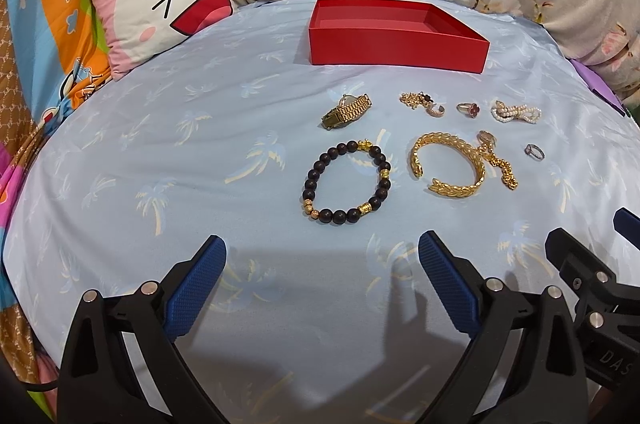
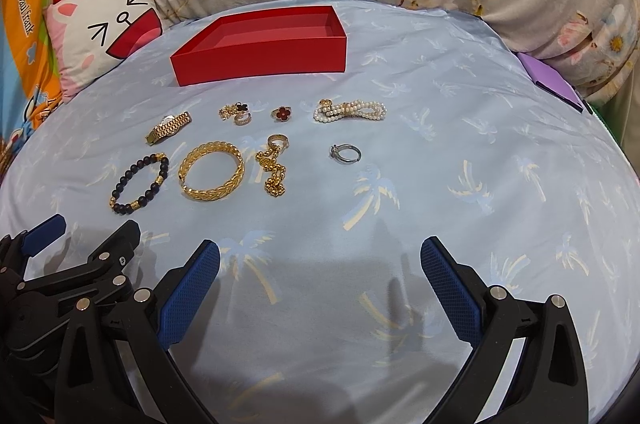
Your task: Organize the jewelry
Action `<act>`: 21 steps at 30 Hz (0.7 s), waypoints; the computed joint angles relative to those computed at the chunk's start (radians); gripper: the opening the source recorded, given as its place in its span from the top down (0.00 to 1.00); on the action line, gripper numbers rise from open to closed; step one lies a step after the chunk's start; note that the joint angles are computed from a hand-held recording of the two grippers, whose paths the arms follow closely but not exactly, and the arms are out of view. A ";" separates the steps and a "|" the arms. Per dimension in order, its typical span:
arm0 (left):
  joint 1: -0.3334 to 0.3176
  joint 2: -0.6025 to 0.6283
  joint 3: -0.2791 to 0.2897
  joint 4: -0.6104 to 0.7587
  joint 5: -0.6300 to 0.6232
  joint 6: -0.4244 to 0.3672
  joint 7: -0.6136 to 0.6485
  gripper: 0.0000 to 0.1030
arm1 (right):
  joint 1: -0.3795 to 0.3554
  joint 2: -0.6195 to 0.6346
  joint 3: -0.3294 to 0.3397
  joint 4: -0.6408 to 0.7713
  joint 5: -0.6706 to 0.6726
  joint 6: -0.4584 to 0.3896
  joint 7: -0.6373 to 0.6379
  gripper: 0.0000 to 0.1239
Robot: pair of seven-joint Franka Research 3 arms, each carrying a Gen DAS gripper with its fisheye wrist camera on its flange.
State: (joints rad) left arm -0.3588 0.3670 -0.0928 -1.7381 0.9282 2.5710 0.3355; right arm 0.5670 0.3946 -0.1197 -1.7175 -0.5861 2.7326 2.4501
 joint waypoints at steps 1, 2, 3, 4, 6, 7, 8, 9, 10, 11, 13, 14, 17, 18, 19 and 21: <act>0.001 0.000 0.000 -0.001 -0.001 0.002 0.001 0.08 | 0.001 0.002 0.000 0.002 0.000 -0.001 0.001 0.21; -0.001 0.000 0.001 0.000 0.001 -0.001 -0.001 0.08 | 0.001 0.001 0.000 0.001 0.000 0.001 -0.001 0.21; 0.000 -0.001 0.001 -0.001 0.000 0.000 -0.001 0.08 | 0.001 0.000 -0.001 -0.001 0.000 0.002 0.000 0.21; 0.001 -0.001 0.000 -0.002 -0.001 0.002 -0.001 0.08 | -0.001 0.000 0.000 -0.001 0.003 0.003 -0.003 0.21; 0.001 -0.003 0.000 -0.004 -0.001 0.002 -0.003 0.09 | 0.001 0.000 -0.002 -0.001 0.001 0.003 0.000 0.21; 0.002 -0.003 0.000 -0.004 -0.001 0.002 -0.003 0.09 | 0.001 0.000 -0.001 -0.001 0.002 0.003 -0.002 0.21; 0.002 -0.003 0.000 -0.005 -0.002 0.003 -0.002 0.09 | 0.002 0.001 -0.001 0.000 0.002 0.002 -0.001 0.21; 0.002 -0.003 0.000 -0.005 -0.001 0.004 -0.001 0.09 | 0.002 0.001 -0.001 0.000 0.003 0.003 0.000 0.21; 0.001 -0.003 0.001 -0.004 0.001 0.001 -0.004 0.09 | 0.001 0.000 -0.001 -0.001 0.003 0.004 -0.002 0.21; 0.001 -0.003 0.001 -0.004 0.002 0.000 -0.005 0.09 | 0.002 0.001 -0.002 0.000 0.002 0.003 0.000 0.21; 0.002 -0.003 0.000 -0.004 -0.002 0.002 -0.002 0.09 | 0.000 0.000 -0.001 -0.002 0.004 0.006 -0.003 0.21; 0.002 -0.003 0.000 -0.004 -0.002 0.002 -0.002 0.09 | 0.003 0.001 -0.003 -0.002 0.002 0.005 0.000 0.21; 0.003 -0.003 -0.001 -0.005 -0.002 0.003 -0.001 0.10 | 0.003 0.000 -0.003 -0.003 0.002 0.006 0.001 0.21; 0.003 -0.003 0.000 -0.005 -0.002 0.003 -0.001 0.10 | 0.002 0.000 -0.002 -0.003 0.004 0.007 -0.001 0.21; 0.002 -0.003 0.000 -0.005 0.000 0.002 -0.003 0.10 | 0.002 0.000 -0.002 -0.003 0.004 0.007 -0.001 0.21; 0.003 -0.004 0.000 -0.007 -0.001 0.004 -0.002 0.10 | 0.001 0.000 -0.001 -0.003 0.006 0.008 -0.003 0.21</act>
